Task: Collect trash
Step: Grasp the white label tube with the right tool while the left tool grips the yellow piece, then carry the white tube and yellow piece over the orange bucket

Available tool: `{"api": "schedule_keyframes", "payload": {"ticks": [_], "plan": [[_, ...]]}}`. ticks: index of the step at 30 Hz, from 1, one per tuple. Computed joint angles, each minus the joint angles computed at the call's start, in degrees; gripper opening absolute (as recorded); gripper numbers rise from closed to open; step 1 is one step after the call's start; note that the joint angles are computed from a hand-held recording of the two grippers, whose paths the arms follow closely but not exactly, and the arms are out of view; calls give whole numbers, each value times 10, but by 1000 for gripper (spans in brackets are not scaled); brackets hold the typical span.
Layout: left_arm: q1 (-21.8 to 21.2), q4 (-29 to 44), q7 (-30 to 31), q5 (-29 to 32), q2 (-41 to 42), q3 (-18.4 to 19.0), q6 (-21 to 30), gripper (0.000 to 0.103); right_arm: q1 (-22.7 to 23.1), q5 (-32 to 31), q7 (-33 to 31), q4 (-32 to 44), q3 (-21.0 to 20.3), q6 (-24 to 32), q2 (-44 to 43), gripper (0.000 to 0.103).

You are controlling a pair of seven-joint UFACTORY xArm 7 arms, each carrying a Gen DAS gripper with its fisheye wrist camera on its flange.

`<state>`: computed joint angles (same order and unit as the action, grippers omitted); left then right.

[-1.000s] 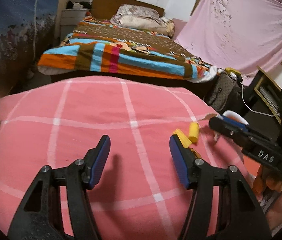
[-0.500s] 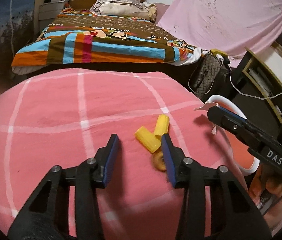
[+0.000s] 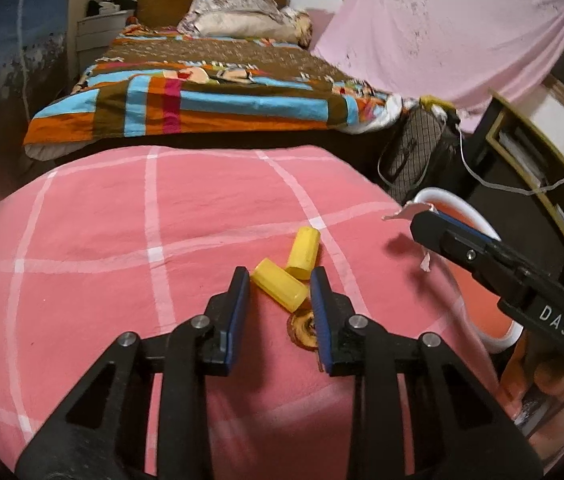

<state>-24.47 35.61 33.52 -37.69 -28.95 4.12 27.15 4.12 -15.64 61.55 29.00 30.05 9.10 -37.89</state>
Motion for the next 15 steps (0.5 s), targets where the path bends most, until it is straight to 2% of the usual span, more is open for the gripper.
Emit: {"api": "schedule_keyframes", "payload": {"ticks": [7,12,15], "plan": [[-43,-51,18,-55,-70,27,-113,11,-59,-14,41,-30,64,-43,-93,38],[-92,-77,9,-48,-115,40,-201,11,-103,-1,69,-56,106,-77,-185,38],[-118,-90,4,-31,-137,35,-258,11,-132,3,78,-61,131,-74,-248,38]]}}
